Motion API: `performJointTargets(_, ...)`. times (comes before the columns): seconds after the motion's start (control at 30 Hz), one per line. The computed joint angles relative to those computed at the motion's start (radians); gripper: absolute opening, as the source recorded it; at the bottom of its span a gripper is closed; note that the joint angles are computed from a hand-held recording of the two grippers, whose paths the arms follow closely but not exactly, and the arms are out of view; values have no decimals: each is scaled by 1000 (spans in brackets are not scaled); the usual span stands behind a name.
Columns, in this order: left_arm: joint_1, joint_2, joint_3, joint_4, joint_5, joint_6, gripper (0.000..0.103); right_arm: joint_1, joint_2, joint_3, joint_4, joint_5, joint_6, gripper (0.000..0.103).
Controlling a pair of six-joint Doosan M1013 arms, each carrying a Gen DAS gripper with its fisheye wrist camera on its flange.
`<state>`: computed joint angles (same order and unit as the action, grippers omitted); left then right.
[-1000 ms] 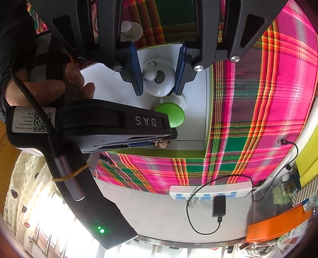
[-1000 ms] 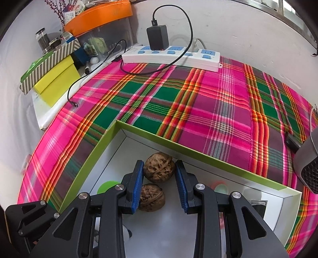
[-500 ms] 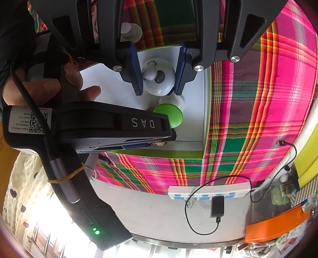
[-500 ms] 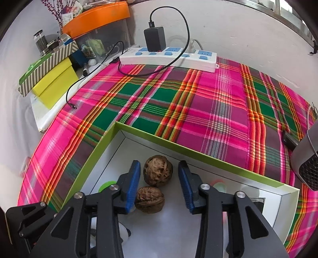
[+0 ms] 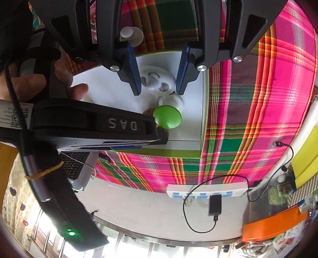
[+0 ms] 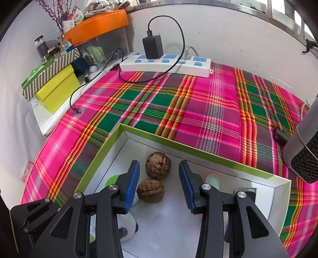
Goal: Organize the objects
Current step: 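Lower the panda-face toy into the tray and open the left gripper, then withdraw both grippers from the tray toward the pink clip and white jar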
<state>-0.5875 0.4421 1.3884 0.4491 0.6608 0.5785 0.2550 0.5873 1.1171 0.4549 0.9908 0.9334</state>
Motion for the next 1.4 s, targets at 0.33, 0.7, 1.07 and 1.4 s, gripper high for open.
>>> performJointTargets(0.33, -12, -25, 29, 49, -9, -47, 35, -12, -43, 50, 28, -46, -7, 43)
performJointTargets(0.7, -40, -54, 57, 124, 8, -104, 35, -27, -108, 134, 60, -104, -33, 43)
performJointTargets(1.07, -63, -87, 94, 178, 1, -158, 35, -51, -176, 230, 116, -154, -73, 43)
performJointTargets(1.4, -80, -103, 122, 132, -37, -139, 35, -80, -232, 322, 146, -220, -89, 43)
